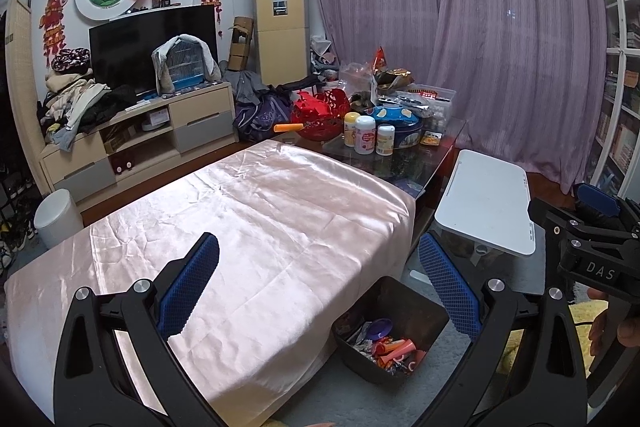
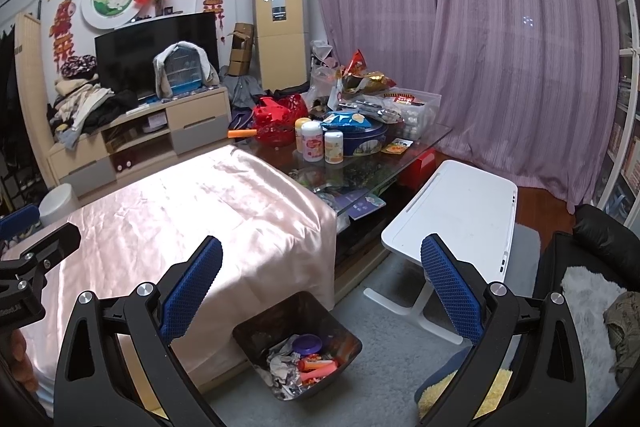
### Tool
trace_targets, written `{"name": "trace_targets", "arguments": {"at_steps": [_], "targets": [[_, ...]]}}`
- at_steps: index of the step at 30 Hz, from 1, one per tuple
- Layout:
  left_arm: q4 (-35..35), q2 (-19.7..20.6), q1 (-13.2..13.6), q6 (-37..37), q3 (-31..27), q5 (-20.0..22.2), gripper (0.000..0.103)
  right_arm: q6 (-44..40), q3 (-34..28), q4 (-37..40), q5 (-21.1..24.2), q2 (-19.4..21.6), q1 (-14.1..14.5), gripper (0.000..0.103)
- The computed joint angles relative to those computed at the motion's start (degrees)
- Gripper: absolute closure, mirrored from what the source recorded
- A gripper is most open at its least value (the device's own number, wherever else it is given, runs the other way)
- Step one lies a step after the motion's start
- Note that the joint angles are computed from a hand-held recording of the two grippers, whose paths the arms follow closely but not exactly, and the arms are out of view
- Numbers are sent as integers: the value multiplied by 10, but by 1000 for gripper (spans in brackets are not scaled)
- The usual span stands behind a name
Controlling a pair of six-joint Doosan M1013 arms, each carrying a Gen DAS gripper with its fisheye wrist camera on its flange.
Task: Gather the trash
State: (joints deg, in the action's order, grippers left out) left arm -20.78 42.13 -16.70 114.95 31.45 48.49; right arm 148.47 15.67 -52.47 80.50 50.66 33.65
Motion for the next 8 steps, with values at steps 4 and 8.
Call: {"name": "trace_targets", "arguments": {"at_steps": [4, 8], "targets": [[34, 1, -3, -19, -2, -10, 8, 0, -2, -1, 1, 1, 0, 3], [27, 8, -1, -20, -18, 9, 8, -2, -11, 1, 5, 6, 0, 3]]}}
